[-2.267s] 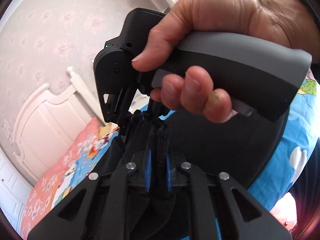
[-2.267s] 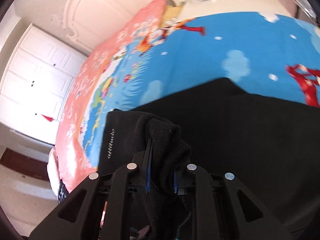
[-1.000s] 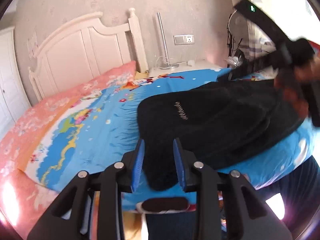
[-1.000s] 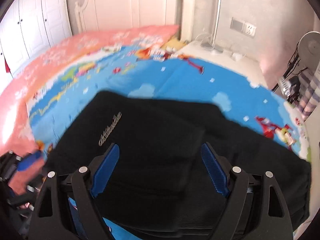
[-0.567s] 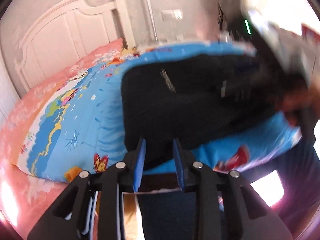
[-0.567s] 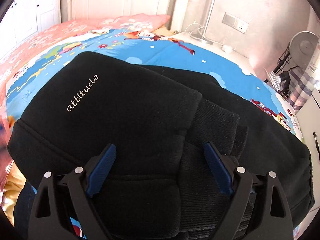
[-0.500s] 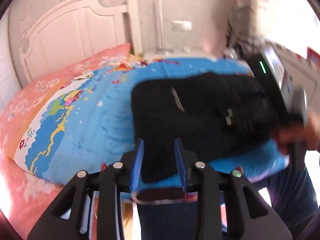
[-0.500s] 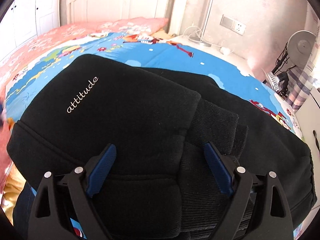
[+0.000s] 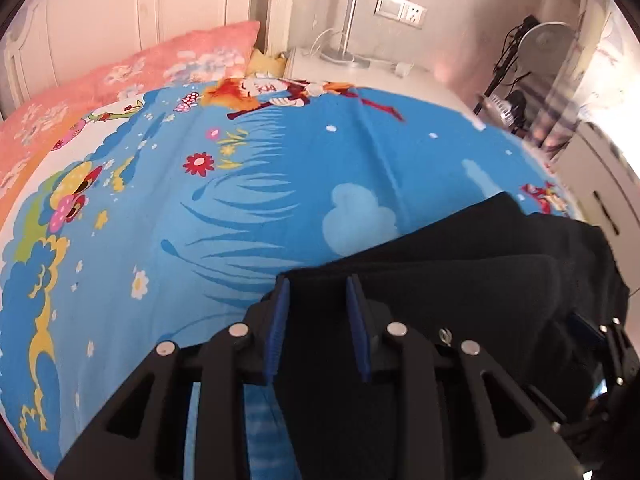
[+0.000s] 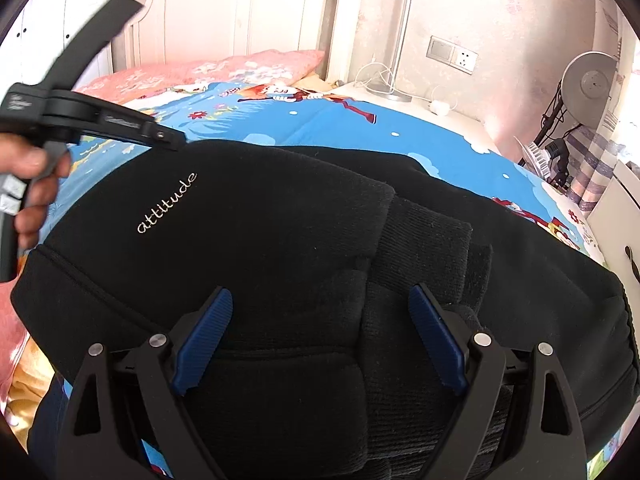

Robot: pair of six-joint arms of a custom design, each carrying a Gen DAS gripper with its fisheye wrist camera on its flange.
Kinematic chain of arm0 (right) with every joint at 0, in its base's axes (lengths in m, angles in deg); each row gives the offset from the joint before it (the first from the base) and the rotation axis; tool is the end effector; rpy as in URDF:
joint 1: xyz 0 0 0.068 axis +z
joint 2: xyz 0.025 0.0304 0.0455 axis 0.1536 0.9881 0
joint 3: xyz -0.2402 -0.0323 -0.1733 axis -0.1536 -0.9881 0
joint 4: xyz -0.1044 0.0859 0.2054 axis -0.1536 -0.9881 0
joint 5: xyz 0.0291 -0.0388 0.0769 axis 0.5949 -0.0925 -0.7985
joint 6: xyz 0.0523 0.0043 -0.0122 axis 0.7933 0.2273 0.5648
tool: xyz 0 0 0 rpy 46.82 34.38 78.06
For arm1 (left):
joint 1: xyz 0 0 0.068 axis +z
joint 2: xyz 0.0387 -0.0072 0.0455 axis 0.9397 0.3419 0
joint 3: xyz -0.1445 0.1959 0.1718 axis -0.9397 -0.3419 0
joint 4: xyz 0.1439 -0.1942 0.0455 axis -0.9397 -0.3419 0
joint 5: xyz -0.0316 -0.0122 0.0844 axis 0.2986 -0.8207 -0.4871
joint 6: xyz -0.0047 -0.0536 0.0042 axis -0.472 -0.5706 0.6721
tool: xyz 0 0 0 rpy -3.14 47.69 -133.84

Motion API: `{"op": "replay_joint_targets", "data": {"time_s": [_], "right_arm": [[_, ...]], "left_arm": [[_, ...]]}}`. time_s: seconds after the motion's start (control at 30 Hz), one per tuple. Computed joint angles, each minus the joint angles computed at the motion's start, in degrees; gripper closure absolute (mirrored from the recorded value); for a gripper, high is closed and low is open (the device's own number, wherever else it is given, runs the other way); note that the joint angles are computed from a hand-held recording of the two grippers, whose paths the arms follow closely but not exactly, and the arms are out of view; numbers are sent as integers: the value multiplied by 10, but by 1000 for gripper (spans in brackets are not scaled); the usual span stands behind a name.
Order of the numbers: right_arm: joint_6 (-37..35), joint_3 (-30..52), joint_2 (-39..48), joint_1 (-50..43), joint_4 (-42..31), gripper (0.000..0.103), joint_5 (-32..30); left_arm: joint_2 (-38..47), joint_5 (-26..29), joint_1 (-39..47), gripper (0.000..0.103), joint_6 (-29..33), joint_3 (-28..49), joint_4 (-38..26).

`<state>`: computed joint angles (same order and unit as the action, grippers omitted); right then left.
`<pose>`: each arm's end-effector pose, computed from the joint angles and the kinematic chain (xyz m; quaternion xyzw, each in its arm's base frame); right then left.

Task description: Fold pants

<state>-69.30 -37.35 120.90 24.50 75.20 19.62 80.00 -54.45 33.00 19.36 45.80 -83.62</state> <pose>0.2415 0.0681 0.1754 -0.1909 0.9074 0.0307 0.3732 0.3449 -0.2485 0.1897 0.0020 0.9515 -0.0592 0.3019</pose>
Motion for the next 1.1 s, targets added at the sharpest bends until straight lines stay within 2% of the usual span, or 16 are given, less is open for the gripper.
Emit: {"op": "replay_joint_targets", "data": {"time_s": [0.17,0.27,0.33,0.37,0.43,0.47,0.57,0.63,0.7,0.73,0.8,0.87,0.9,0.97,1.03,1.1], "right_arm": [[5,-7,1,-1,14,16,-2],[5,-6,0,1,12,17,-1],[-4,1,-2,-7,-1,17,-16],[-12,5,-6,-17,-12,17,-33],[-18,10,-25,-48,-36,17,-74],[-15,11,-41,-67,-49,17,-92],[-12,14,-124,-189,-109,17,-202],[-45,34,-155,-304,-167,17,-271],[-87,68,-140,-410,-217,17,-284],[-100,89,-120,-458,-236,17,-278],[-124,150,-49,-557,-289,17,-277],[-138,202,7,-622,-328,18,-280],[-143,218,27,-648,-331,18,-268],[-150,248,61,-678,-343,22,-250],[-155,283,100,-701,-379,27,-273],[-158,322,140,-712,-420,33,-296]], "left_arm": [[48,-24,-1,73,12,67,-49],[36,-12,7,71,-25,50,-33],[0,-21,2,71,-63,11,-2],[-17,-34,-6,69,-78,-6,12],[-52,-59,-27,47,-102,-38,34],[-70,-80,-45,44,-112,-53,40],[-108,-139,-99,44,-135,-77,34],[-131,-177,-144,44,-143,-93,41],[-133,-167,-201,43,-108,-89,46],[-119,-175,-230,43,-84,-68,28],[-64,-234,-303,44,-42,3,-24],[2,-230,-356,46,24,80,-44],[35,-230,-376,51,61,118,-53],[118,-229,-410,54,154,222,-84],[195,-257,-425,58,208,327,-128],[239,-270,-423,61,228,388,-156]]}}
